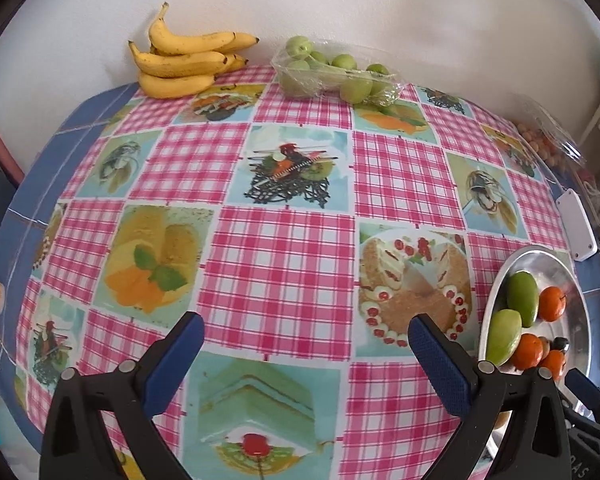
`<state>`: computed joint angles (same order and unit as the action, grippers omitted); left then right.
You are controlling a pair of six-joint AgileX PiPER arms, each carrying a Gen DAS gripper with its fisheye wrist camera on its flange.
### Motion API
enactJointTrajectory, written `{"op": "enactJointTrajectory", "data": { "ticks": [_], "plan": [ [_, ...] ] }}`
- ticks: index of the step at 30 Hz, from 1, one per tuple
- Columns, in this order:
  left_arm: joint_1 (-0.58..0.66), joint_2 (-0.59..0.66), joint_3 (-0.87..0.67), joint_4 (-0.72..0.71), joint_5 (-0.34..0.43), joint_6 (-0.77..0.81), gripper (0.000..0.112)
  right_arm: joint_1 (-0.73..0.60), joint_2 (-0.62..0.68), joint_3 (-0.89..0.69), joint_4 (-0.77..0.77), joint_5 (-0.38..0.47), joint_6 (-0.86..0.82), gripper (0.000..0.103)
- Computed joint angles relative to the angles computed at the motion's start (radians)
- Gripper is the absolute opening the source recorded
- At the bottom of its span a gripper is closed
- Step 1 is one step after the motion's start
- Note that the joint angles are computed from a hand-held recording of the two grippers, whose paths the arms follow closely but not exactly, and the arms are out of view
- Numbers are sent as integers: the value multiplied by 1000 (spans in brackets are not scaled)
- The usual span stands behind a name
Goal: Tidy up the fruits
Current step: 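Lift both open tools out of the bowl back over the cloth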
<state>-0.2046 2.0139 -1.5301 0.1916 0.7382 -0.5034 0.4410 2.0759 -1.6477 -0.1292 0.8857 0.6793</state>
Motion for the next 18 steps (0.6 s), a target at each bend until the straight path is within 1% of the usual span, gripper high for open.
{"op": "enactJointTrajectory", "data": {
  "ticks": [3,6,9,15,18],
  "plan": [
    [2,-31,43,20,-15,5,103,20,-16,37,-6,-11,8,94],
    [-2,-63,84,34,-11,18,103,39,-37,80,-20,-25,25,94],
    [-12,-96,126,74,-2,-10,103,54,-65,130,-32,-43,45,94],
    [-12,-179,251,89,-25,-22,103,74,-119,211,-50,-73,77,94],
    [-21,-206,297,138,-21,-70,103,77,-145,234,-65,-88,96,94]
  ]
}}
